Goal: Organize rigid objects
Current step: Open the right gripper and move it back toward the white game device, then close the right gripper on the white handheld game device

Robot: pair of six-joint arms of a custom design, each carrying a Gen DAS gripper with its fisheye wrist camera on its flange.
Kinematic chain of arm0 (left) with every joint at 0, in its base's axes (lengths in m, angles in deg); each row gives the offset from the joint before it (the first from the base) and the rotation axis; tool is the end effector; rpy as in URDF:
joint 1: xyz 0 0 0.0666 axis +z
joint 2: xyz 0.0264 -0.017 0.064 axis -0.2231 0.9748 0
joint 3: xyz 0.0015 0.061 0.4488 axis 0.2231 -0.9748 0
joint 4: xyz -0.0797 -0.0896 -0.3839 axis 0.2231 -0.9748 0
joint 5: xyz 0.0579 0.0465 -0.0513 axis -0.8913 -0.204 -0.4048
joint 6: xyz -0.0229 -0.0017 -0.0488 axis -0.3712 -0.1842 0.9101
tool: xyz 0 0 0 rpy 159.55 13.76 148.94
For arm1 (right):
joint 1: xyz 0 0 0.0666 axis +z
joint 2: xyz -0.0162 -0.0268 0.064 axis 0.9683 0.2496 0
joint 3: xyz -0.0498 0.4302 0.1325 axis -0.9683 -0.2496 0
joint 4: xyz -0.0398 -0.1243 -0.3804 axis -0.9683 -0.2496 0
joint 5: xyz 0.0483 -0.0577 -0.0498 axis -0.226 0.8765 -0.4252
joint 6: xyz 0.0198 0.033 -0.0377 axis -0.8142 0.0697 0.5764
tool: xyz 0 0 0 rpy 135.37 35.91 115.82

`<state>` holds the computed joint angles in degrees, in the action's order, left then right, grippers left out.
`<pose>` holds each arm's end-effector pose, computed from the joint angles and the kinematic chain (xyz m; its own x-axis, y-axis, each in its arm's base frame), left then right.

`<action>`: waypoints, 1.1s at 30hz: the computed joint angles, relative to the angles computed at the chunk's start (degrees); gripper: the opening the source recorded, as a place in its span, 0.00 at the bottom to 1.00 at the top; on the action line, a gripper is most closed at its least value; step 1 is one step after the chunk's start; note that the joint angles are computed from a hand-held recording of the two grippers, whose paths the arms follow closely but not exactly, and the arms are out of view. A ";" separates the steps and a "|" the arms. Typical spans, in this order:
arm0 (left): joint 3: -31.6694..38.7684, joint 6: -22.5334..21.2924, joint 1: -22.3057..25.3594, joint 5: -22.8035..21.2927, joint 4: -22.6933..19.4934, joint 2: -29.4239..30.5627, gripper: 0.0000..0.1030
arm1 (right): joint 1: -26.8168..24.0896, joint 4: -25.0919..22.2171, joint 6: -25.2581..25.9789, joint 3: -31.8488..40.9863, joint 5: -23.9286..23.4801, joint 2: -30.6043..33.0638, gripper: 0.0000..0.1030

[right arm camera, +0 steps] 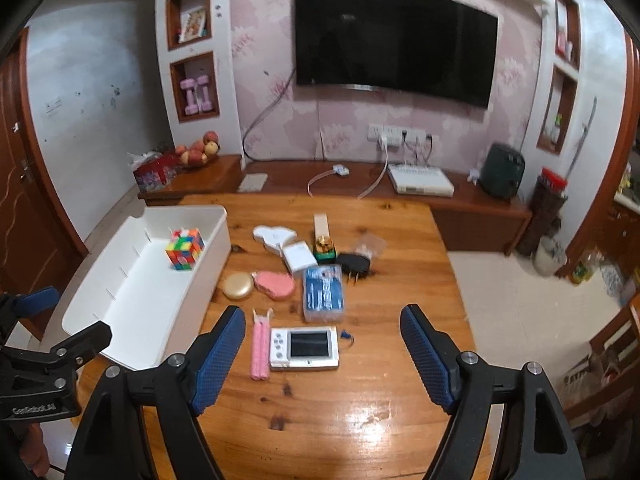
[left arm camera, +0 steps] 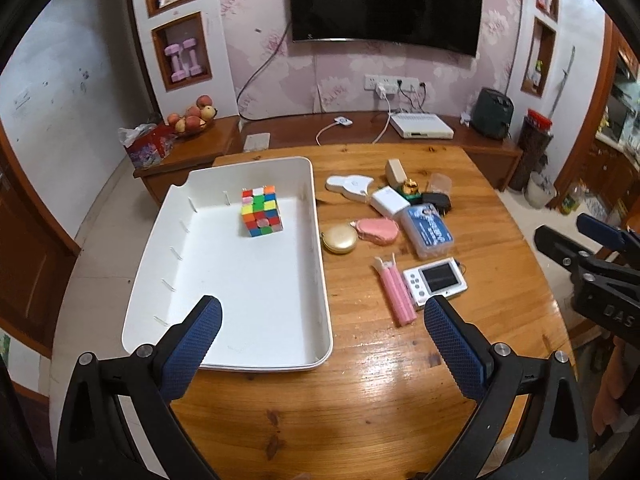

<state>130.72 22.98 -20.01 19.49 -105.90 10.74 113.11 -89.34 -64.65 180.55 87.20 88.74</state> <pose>0.5628 -0.0794 0.5903 -0.6469 0.4098 -0.6431 0.5148 0.8568 0.0281 0.4643 0.3297 0.5940 -0.6562 0.2711 -0.7042 0.3669 0.9301 0.0162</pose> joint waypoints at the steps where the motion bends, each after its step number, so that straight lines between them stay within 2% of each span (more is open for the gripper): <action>1: -0.39 -0.36 -0.26 -0.44 0.26 -0.09 0.98 | -0.20 0.92 0.00 -1.56 -0.88 -0.49 0.78; 4: -1.54 -1.69 -0.91 -1.87 0.74 -0.12 0.98 | -1.30 3.94 1.22 -5.30 -4.75 -0.93 0.78; 7: -2.05 -2.35 -1.57 -3.26 0.23 0.30 0.98 | -2.27 9.26 4.42 -9.95 -8.64 -1.90 0.78; 9: -2.14 -2.34 -1.89 -3.99 -0.12 0.60 0.98 | -2.79 13.79 8.20 -13.27 -10.31 -2.78 0.78; 17: -1.42 -1.40 -2.35 -5.54 -2.38 2.36 0.98 | -5.76 20.27 26.10 -18.66 -14.63 -2.52 0.78; 23: -0.72 0.04 -2.65 -6.80 -4.07 3.62 0.98 | -7.93 21.03 43.86 -18.81 -17.57 -0.22 0.78; 26: -0.25 0.76 -2.71 -7.15 -5.11 4.26 0.98 | -9.25 20.02 49.47 -17.42 -22.53 1.26 0.78; 33: 0.40 2.44 -2.90 -8.85 -6.05 5.53 0.98 | -9.82 17.05 60.23 -13.44 -26.25 5.36 0.78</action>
